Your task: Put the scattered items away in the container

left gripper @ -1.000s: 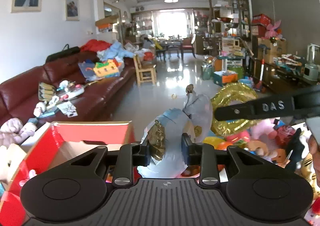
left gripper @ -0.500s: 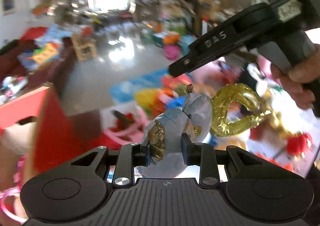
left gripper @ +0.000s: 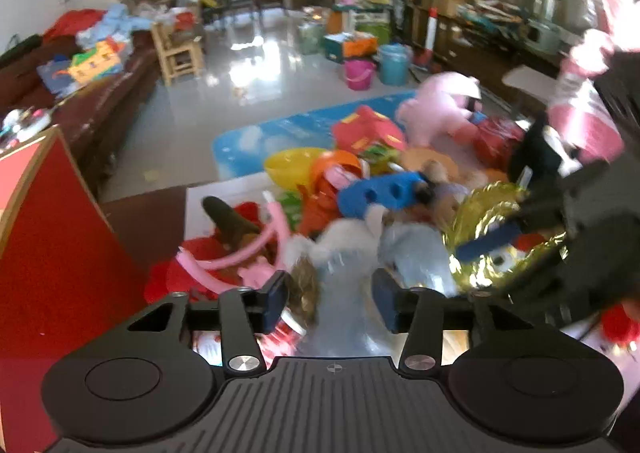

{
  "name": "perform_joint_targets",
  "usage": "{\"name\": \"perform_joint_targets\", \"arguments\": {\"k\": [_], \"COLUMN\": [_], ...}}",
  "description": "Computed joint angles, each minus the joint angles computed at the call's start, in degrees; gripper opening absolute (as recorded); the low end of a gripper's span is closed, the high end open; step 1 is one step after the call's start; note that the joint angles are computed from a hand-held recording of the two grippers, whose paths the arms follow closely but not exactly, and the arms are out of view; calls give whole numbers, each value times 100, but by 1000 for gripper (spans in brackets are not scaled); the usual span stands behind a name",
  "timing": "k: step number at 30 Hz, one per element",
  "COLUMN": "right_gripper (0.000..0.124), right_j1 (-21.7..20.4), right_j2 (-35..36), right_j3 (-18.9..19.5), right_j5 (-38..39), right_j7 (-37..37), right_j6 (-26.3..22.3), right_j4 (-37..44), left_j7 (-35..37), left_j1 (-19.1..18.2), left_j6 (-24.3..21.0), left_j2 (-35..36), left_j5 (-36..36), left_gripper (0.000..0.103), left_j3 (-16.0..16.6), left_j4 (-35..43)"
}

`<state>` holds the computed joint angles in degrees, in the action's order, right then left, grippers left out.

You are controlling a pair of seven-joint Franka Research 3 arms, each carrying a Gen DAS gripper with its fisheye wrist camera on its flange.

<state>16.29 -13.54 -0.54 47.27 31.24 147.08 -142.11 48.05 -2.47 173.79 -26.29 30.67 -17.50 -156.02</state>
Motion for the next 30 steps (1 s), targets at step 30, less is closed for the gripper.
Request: {"name": "perform_joint_targets", "arguments": {"k": [30], "right_gripper": [79], "right_j1": [-266], "right_j2": [417], "right_j3": [-46], "right_j5": [-352], "right_j7": [526], "right_j6": [449], "right_j4": [144], "left_j7": [-985], "left_j1": [533], "left_j6": [462], "left_j2": [341], "left_j5": [150], "left_gripper": [68], "left_j3": [-547], "left_j4": [-389]}}
